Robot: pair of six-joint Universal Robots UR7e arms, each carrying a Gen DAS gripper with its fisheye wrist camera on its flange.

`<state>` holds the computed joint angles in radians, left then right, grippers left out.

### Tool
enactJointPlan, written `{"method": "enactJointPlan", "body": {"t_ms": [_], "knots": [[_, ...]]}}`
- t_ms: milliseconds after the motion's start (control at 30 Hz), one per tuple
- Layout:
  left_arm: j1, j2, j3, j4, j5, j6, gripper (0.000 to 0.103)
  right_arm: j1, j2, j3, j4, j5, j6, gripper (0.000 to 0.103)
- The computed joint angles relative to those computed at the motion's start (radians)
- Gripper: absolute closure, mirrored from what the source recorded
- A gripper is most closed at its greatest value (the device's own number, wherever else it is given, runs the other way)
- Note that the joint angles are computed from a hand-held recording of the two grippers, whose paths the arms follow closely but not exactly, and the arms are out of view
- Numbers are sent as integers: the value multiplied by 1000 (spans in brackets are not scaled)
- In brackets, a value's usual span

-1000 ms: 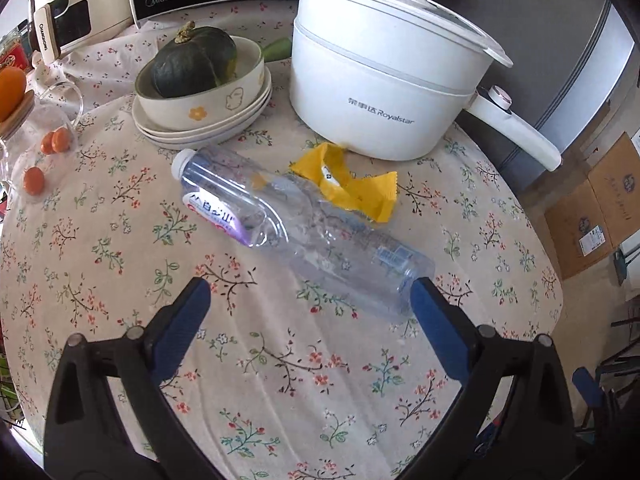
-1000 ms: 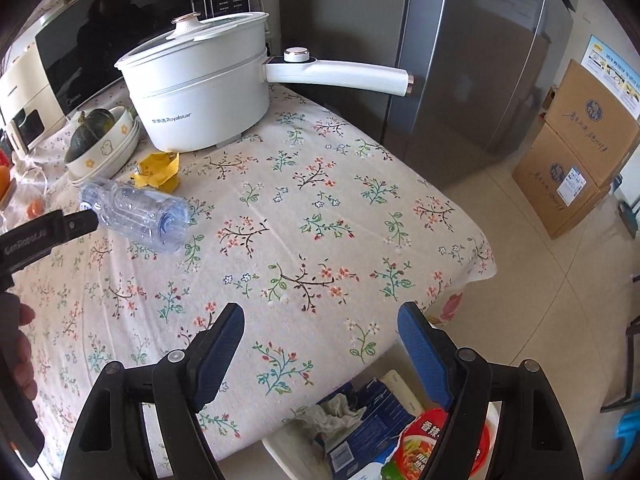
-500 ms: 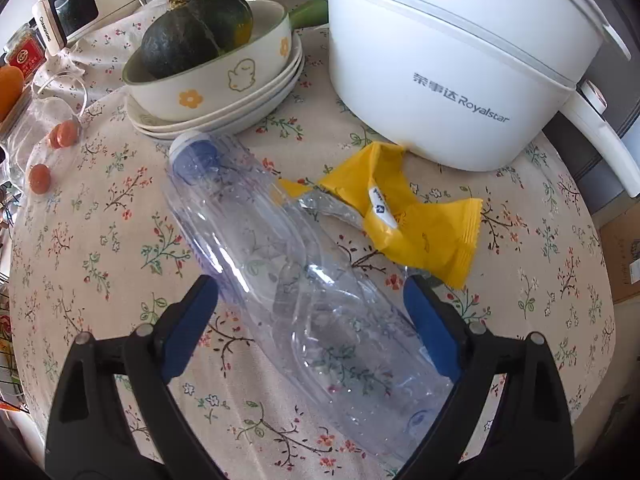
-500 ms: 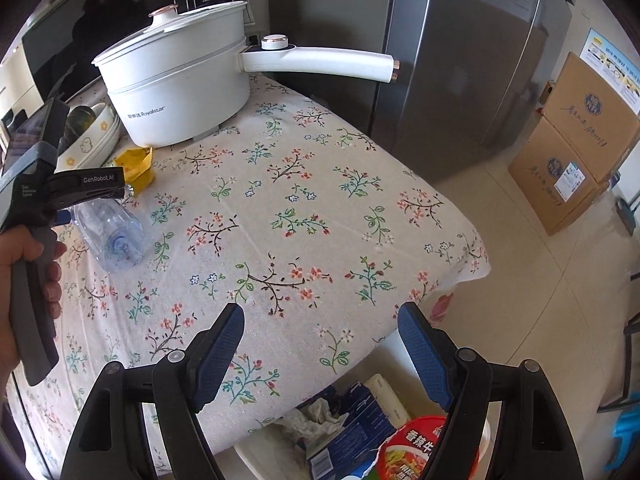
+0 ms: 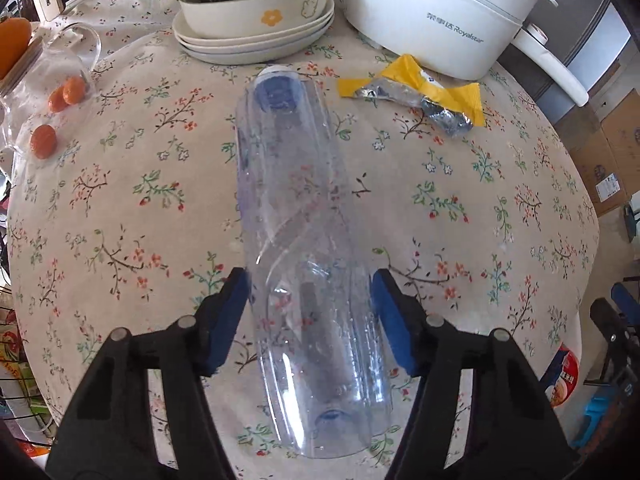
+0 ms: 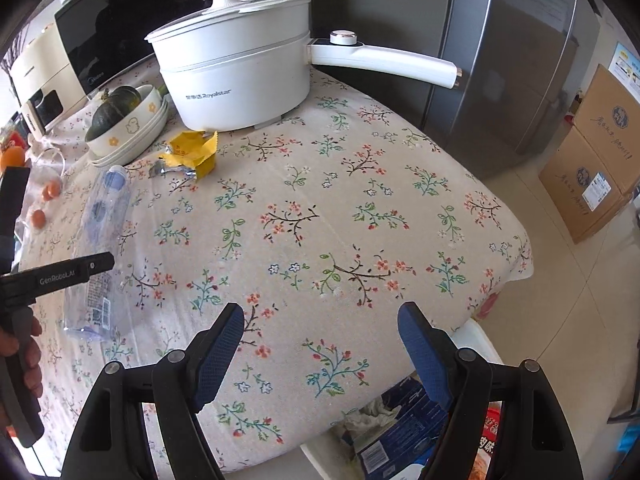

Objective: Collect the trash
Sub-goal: 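Grasp the yellow snack wrapper with the right tool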

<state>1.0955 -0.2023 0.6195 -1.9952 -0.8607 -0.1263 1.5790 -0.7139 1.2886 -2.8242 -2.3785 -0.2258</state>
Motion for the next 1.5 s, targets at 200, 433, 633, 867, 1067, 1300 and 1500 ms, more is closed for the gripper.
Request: {"method": "enactJointPlan", "body": {"t_ms": [200, 433, 633, 867, 1067, 1300, 1500], "knots": [[22, -213, 338, -208, -98, 10, 41, 18, 37, 0, -26, -10, -104, 22], [1, -266, 428, -363, -113, 160, 41, -6, 68, -44, 10, 85, -5, 22], [9, -275, 422, -398, -121, 215, 41, -38, 168, -216, -17, 224, 88, 22], [22, -286, 423, -439, -110, 211, 41, -77, 346, -545, 49, 376, 230, 25], [26, -272, 412, -446, -77, 217, 41, -98, 492, -812, 158, 450, 286, 42], [34, -277, 408, -429, -85, 193, 40, -103, 478, -785, 192, 520, 257, 90], [24, -317, 471, -483, -108, 194, 40, -74, 321, -510, 91, 462, 188, 98]]}}
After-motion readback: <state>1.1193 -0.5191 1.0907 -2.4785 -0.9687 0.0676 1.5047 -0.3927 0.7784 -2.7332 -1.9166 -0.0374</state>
